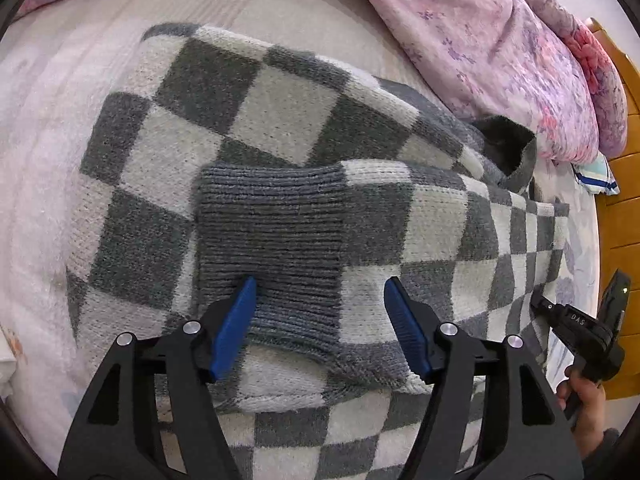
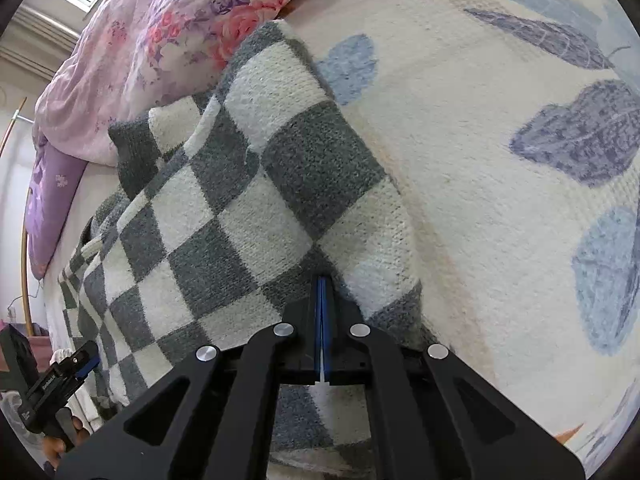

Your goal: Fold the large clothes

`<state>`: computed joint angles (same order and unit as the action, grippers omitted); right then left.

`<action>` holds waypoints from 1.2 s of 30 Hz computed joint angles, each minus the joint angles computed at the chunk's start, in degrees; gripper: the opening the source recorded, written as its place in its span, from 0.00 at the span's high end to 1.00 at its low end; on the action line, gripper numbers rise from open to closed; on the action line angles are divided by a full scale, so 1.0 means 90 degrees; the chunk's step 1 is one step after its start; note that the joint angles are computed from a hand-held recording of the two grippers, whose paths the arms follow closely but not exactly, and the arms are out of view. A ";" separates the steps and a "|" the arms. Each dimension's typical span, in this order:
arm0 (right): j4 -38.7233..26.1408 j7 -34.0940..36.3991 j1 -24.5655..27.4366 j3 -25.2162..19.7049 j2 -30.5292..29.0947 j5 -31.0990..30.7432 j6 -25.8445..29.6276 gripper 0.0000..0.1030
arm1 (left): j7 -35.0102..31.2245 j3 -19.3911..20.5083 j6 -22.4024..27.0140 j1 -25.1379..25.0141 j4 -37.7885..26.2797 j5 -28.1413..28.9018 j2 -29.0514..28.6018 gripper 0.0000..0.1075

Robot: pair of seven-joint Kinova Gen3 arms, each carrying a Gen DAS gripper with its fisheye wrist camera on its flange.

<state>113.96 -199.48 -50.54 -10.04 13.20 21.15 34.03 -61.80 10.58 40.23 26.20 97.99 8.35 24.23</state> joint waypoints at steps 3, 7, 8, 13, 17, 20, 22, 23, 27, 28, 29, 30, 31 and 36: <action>-0.0430 0.0777 0.0324 -0.0296 -0.0073 -0.0212 0.0566 0.93 | -0.0659 0.0356 -0.0217 -0.0681 0.0181 0.0682 -0.0220 0.37; -0.1027 0.1649 0.0379 -0.0183 -0.0020 -0.0296 0.1044 0.73 | -0.1026 0.0183 -0.0188 -0.0985 -0.0031 0.0944 -0.0367 0.34; -0.1173 0.1815 0.0448 -0.0181 -0.0005 -0.0244 0.1169 0.70 | -0.1044 0.0121 -0.0168 -0.1033 -0.0145 0.0942 -0.0343 0.34; -0.1976 0.2614 0.0497 -0.0014 0.0268 0.0078 0.2074 0.57 | -0.0660 -0.0502 0.0820 -0.0803 -0.1462 -0.0007 0.0212 0.29; -0.2615 0.3584 0.0639 0.0240 0.0730 0.0155 0.2678 0.48 | -0.0757 -0.0671 0.1625 -0.0693 -0.2641 -0.0967 0.1130 0.28; -0.2643 0.4326 0.0866 0.0515 0.0862 -0.0282 0.2518 0.47 | -0.0984 -0.0667 0.2402 -0.0753 -0.3508 -0.1147 0.1754 0.28; -0.2842 0.4844 0.1219 0.0359 0.1088 -0.0504 0.2584 0.46 | -0.1362 -0.0560 0.2920 -0.0867 -0.4082 -0.1034 0.2124 0.28; -0.2956 0.5103 0.1503 0.0104 0.1232 -0.0508 0.2647 0.45 | -0.1621 -0.0395 0.3178 -0.0999 -0.4337 -0.0918 0.2362 0.28; -0.3359 0.6104 0.1986 -0.0206 0.1720 -0.0738 0.2883 0.42 | -0.2075 -0.0500 0.3826 -0.0886 -0.5065 -0.0822 0.2850 0.28; -0.3438 0.6363 0.1995 -0.0125 0.1813 -0.0893 0.2900 0.39 | -0.2110 -0.0508 0.3817 -0.0906 -0.5068 -0.0757 0.2844 0.28; -0.3445 0.6622 0.1977 0.0014 0.1855 -0.1107 0.2829 0.39 | -0.2186 -0.0492 0.3791 -0.0933 -0.5043 -0.0691 0.2831 0.30; -0.3508 0.6881 0.1953 0.0119 0.1949 -0.1224 0.2862 0.38 | -0.2317 -0.0493 0.3692 -0.0943 -0.4932 -0.0681 0.2776 0.30; -0.3595 0.7036 0.1825 0.0327 0.2031 -0.1306 0.2952 0.34 | -0.2427 -0.0504 0.3576 -0.0938 -0.4808 -0.0687 0.2714 0.30; -0.3533 0.7261 0.1883 0.0530 0.2209 -0.1599 0.2810 0.27 | -0.2712 -0.0527 0.3069 -0.0929 -0.4200 -0.0635 0.2382 0.43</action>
<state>82.17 -134.13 -33.59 -5.28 33.08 6.76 59.32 -86.21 5.84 67.86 17.83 60.19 2.63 45.67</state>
